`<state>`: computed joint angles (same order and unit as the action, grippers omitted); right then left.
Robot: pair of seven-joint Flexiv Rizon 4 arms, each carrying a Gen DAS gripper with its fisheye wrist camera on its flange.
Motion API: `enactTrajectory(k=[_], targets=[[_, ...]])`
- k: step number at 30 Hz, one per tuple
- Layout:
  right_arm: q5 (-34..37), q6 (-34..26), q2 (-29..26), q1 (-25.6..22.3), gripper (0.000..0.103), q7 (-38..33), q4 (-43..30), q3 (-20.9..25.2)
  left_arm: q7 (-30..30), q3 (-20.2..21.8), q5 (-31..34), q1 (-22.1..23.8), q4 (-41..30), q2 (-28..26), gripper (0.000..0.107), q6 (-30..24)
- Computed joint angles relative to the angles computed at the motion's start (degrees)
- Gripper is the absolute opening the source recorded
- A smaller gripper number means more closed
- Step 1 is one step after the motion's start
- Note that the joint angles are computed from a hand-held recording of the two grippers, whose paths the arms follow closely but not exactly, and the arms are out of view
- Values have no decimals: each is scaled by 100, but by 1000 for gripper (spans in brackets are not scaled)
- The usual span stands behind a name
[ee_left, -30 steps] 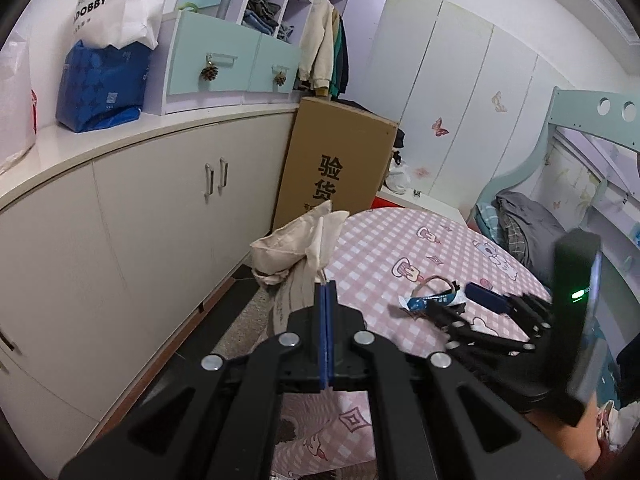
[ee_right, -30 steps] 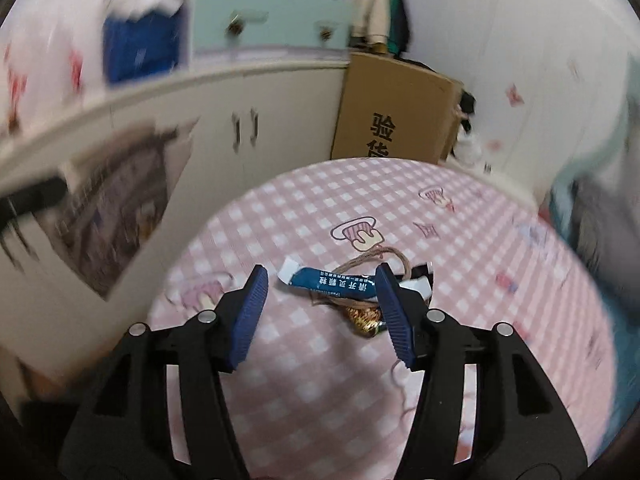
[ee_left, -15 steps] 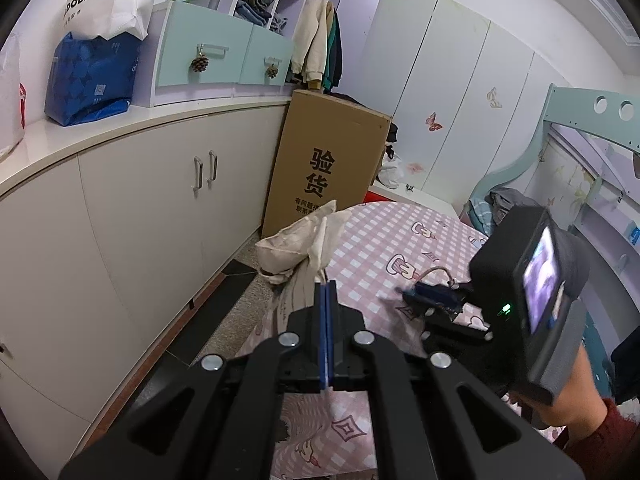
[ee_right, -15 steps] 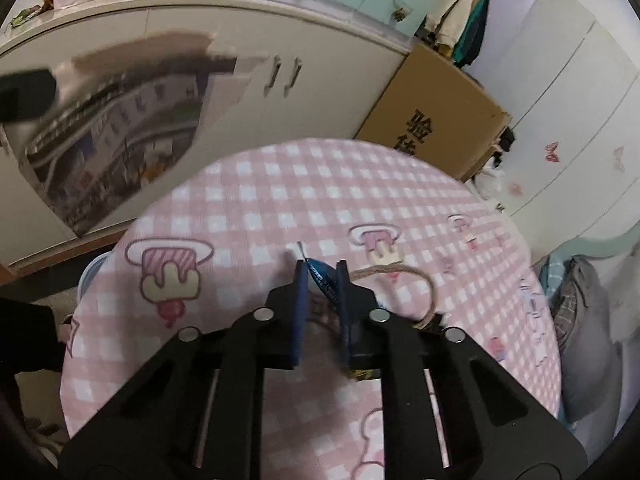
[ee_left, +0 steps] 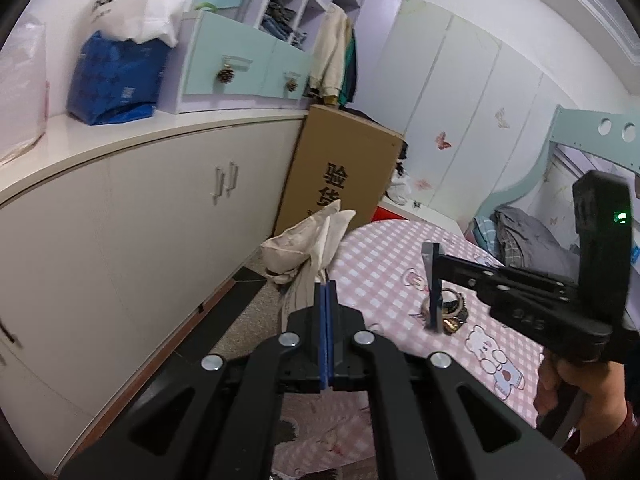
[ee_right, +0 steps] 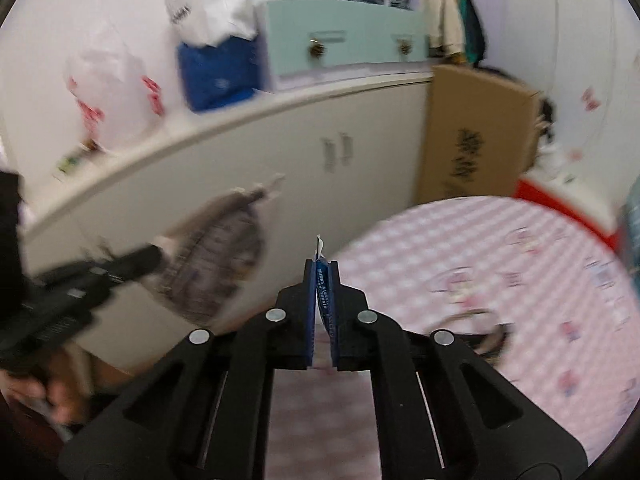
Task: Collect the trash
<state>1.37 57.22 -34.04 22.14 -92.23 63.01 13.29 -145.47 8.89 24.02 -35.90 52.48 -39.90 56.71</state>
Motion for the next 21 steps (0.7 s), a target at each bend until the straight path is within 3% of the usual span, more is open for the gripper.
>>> enactTrajectory(k=[7,12,21], targets=[[492,-67,-154,241,5,-242,-157,489,-624,176,322,-52,1131,679,0,109],[544,-216,-433,620,5,-16,-247,416,-919,-22,276,223,2009,978,0,121],[104,-109,-1181,1077,5,977,3,63,-608,-515,-679,871,2924,602,0,428]])
